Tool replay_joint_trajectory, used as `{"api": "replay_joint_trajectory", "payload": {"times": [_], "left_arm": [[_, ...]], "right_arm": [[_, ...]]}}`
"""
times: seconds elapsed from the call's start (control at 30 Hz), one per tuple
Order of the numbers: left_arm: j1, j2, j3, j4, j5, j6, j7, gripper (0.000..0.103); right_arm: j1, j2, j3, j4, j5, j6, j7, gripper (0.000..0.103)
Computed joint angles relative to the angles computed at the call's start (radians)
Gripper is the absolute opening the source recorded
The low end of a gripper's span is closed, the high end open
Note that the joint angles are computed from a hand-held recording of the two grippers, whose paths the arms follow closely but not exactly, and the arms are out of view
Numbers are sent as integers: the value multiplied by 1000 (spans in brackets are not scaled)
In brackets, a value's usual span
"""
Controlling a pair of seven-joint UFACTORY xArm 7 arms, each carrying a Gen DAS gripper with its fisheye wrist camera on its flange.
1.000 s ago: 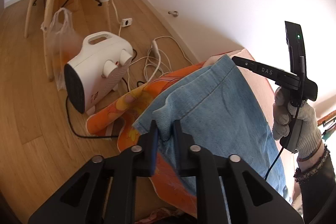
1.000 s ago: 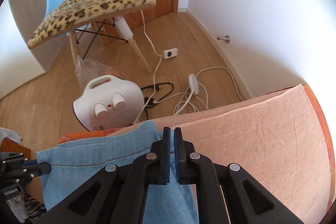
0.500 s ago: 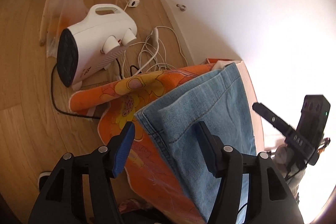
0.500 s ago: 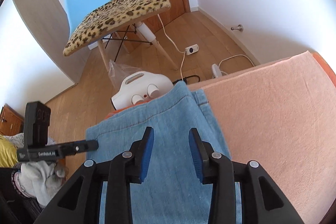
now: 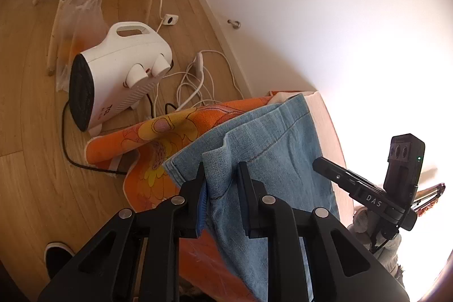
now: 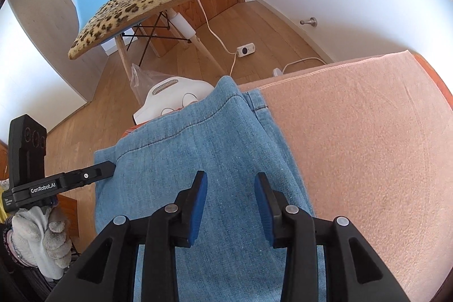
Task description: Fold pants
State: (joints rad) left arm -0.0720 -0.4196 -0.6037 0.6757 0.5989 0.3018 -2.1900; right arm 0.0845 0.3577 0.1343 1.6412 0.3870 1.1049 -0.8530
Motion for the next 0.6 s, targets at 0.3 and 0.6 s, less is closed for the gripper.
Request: {"api": "replay_joint_trajectory", "payload": {"times": [0.3,0.6], "left_arm": [[144,-91,-110,-153,-57,-229,-157,71],[200,-122,-141,-189,-139,-302,-80,73]], "right_arm": [[12,21,0,4,-32,-30,10,35],[2,-79,14,-95,8,-59,-40,37]]}}
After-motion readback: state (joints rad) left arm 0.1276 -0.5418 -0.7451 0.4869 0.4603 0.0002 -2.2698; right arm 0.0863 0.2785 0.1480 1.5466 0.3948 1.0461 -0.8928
